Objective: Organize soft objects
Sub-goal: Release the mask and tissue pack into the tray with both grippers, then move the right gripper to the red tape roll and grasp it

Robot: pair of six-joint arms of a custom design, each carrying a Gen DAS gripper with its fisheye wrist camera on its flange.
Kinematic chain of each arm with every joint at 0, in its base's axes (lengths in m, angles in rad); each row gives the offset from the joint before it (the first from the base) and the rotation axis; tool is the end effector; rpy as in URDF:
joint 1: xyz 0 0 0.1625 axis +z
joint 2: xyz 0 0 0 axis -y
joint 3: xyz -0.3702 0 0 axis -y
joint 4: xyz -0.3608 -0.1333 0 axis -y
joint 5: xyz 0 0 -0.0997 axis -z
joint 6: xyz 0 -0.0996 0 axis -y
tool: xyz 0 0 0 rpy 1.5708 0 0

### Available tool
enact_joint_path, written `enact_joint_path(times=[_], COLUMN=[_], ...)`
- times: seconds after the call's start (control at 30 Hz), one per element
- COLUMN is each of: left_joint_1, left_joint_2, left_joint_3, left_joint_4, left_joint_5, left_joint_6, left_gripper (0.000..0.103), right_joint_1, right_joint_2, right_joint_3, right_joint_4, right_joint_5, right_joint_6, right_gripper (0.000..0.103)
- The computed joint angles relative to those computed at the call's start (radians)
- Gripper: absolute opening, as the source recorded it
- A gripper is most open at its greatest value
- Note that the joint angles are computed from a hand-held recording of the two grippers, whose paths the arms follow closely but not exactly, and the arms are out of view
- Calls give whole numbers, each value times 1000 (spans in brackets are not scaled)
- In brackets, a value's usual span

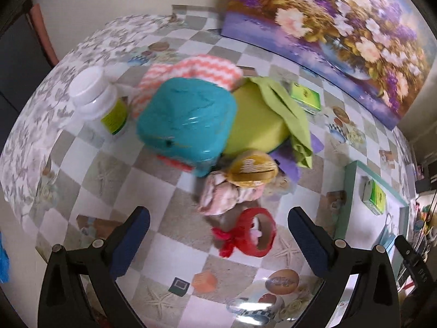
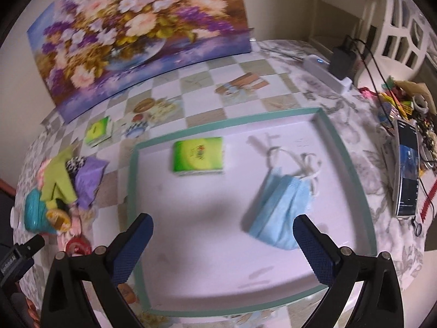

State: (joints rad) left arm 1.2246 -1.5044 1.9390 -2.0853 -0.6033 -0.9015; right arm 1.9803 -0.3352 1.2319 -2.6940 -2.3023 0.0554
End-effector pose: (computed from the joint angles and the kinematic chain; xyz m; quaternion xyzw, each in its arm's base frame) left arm 0.0479 -0.5017 0.3316 -0.2603 0.8456 -0.3002 0.3565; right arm 0.3354 -0.6051 -0.0474 0.1236 -0.9205 0.1846 0.3215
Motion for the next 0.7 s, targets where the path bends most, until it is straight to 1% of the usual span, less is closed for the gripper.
enact_joint_path(times=[0.1,0.3,0.43,0.57,0.67,0.7], left_joint_1=[-3,-1,7,23,36,45], left_joint_2=[-30,-72,-89,-95,-80,-70], left_joint_3=[12,35,49,53,35,21], left_joint_4=[20,26,-8,-36,7,46], left_joint_5=[19,45,36,19,24,20], left_joint_6=[-23,-32,-15,-4,-16,-32], left_gripper=[101,101,101,101,101,101], right_joint_1=[9,31,45,68,83,88], right_joint_2=[2,26,42,80,117,128], right_joint_3=[7,-3,-11,-48,-86,-95], right_joint_4=[-3,5,22,65,105,115], right_joint_5=[52,112,162,182,198,204], right_joint_6=[-1,-10,-21,-53,-87,-93], right_gripper=[103,103,103,103,103,103])
